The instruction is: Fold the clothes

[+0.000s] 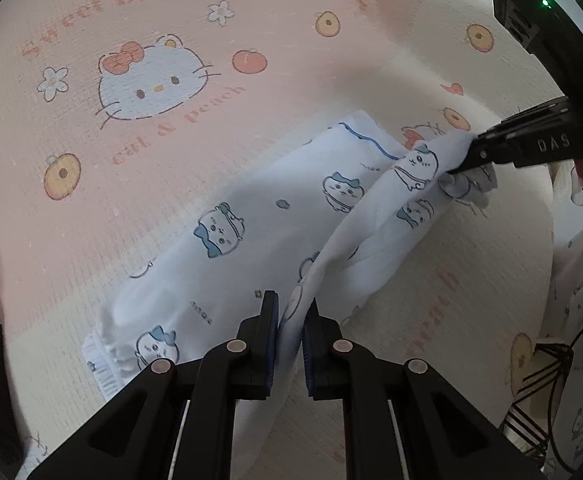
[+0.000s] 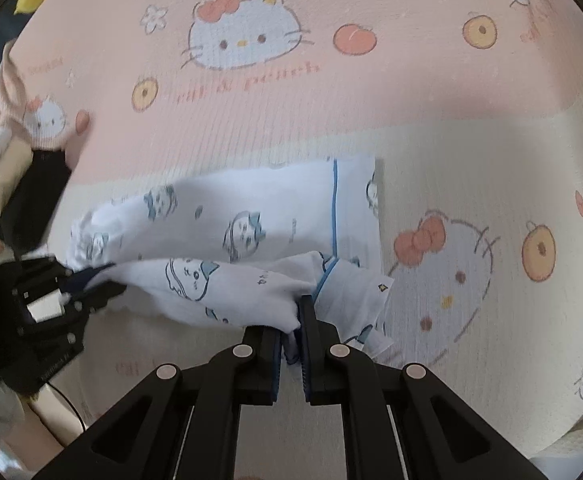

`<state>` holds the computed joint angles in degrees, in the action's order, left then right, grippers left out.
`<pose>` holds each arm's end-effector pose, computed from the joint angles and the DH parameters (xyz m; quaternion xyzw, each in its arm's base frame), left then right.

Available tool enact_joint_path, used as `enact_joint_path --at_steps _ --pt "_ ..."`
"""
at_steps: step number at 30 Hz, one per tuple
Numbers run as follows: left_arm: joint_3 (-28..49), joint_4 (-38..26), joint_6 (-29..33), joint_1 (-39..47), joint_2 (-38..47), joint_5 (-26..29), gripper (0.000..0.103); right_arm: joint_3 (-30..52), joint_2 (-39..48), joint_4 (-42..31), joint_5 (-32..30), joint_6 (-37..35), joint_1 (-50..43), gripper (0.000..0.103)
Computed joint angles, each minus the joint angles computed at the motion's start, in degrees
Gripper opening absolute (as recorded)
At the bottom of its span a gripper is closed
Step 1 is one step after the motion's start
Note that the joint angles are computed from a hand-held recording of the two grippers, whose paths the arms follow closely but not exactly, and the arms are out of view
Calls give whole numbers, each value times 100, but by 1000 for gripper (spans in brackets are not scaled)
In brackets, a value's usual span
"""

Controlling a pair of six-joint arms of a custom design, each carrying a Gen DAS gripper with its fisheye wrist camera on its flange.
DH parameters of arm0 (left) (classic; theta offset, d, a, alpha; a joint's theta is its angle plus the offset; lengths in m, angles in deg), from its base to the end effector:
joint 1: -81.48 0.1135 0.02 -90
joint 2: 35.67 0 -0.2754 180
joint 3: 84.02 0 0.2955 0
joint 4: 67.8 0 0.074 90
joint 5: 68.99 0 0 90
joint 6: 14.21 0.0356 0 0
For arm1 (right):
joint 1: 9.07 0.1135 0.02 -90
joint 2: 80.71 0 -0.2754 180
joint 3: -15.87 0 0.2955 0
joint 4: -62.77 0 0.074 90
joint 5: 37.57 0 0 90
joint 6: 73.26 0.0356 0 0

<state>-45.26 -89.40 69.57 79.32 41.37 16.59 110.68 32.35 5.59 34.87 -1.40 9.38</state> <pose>0.2451 -0.0065 0.1041 -0.0442 0.9640 0.0182 0.2617 0.4099 0.1481 0.1699 -0.3261 0.9247 0.1517 0.1249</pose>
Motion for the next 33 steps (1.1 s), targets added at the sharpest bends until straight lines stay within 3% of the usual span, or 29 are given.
enact_joint_path --at_steps 11,20,33 --pt "479 301 231 594 963 333 9 597 587 368 276 169 301 7" --pt "845 256 84 1140 1323 992 9 1102 1139 476 220 345 288 7" --pt "1356 69 67 1402 1608 1038 9 1752 1692 399 -117 503 169 7"
